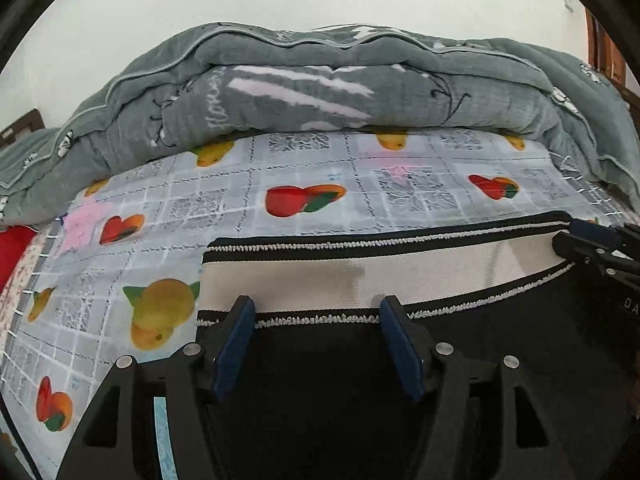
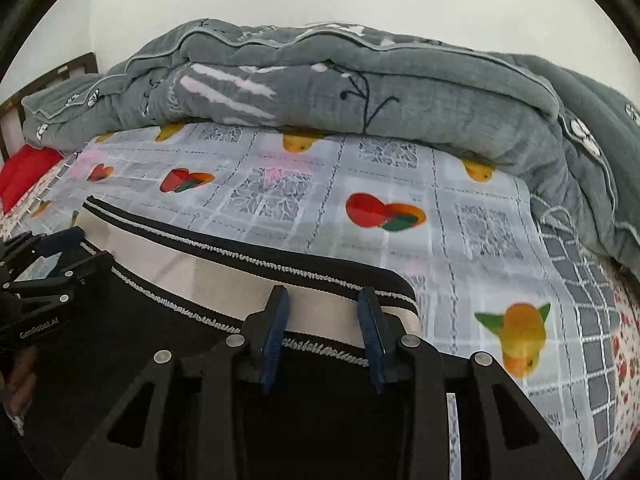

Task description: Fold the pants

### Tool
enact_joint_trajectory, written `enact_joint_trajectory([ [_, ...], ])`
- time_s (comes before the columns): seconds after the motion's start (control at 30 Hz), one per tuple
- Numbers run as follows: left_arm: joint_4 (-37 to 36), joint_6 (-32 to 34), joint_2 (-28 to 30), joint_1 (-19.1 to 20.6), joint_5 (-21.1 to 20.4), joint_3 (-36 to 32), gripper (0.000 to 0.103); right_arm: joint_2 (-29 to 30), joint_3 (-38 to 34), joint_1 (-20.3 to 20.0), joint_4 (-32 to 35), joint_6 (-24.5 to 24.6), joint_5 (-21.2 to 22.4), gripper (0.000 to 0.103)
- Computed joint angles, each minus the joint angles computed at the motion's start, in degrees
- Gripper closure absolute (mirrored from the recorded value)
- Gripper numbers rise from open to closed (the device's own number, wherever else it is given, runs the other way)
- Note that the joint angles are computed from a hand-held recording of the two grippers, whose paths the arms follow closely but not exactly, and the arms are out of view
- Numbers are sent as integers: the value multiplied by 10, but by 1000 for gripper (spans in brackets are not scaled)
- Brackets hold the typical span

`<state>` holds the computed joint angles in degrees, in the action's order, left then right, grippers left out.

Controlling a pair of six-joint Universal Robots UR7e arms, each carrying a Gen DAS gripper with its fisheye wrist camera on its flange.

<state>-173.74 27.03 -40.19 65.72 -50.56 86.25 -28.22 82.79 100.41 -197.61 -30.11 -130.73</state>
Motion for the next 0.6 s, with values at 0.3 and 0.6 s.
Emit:
enact_joint_trajectory([
  [0.3,-13,1,11,2,7,-13,38,7,-20,-8,9,1,24,67],
  [0.6,-12,-1,12,2,7,-13,38,10,-22,-7,5,-5,22,67],
])
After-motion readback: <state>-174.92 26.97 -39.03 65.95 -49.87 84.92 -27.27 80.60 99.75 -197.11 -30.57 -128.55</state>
